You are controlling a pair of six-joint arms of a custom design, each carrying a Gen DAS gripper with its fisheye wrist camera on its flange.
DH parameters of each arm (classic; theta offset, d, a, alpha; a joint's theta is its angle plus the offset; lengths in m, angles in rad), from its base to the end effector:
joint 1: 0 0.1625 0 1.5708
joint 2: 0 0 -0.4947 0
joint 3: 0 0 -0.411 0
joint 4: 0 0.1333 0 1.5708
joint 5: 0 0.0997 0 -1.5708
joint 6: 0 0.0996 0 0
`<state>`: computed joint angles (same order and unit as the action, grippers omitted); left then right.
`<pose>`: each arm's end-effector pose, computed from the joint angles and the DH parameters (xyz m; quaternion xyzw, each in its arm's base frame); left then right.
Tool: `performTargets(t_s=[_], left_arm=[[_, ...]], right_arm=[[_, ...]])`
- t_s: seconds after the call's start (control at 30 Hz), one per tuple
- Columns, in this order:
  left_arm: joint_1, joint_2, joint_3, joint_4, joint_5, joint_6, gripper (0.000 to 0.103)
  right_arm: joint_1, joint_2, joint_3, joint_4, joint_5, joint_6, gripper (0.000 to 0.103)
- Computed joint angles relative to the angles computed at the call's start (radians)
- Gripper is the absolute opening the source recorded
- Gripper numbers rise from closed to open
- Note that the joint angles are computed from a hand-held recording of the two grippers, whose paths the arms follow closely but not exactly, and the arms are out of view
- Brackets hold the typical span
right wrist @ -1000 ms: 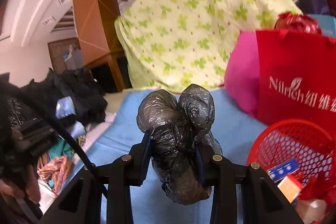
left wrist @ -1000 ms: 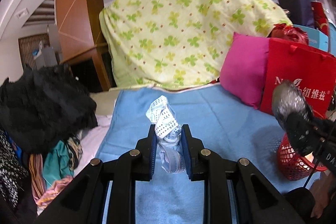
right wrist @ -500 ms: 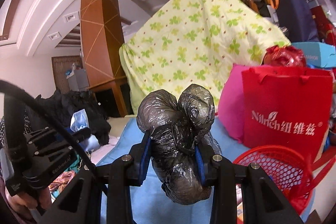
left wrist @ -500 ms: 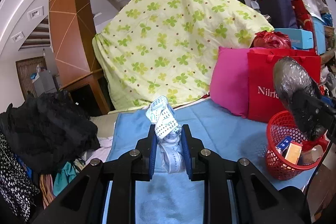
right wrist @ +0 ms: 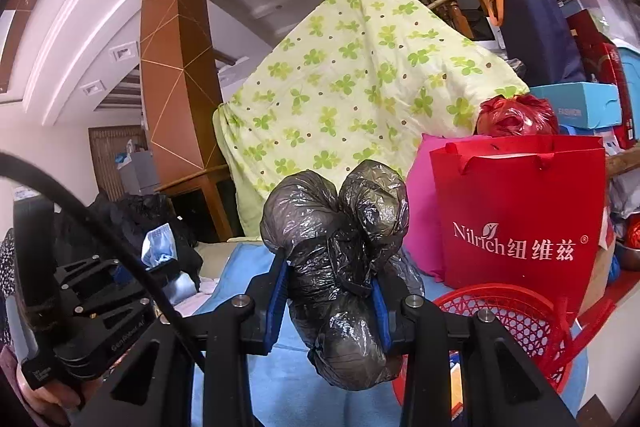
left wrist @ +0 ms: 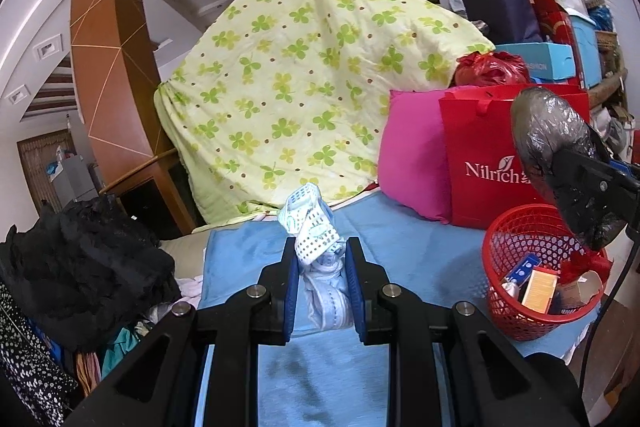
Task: Collect trash
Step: 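Lift the wrapper and black bags and hold them beside the red basket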
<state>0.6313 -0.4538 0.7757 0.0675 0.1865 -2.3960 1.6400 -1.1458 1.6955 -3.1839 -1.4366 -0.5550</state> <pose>-0.5205 -0.6669 0.1501 0.2407 0.6909 -0.4781 0.4861 0.1939 -0.6774 0.4377 0.2964 -0.8080 0.5049 0.0656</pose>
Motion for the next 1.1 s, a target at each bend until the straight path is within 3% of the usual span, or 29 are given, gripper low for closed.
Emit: performTargets(t_s=[1.1], left_arm=[[-0.006,0.190,-0.318,0.316,0.044,-0.075,0.024]], right_arm=[[-0.038,-0.039,0.019,-0.014,0.014,0.050,0.039]])
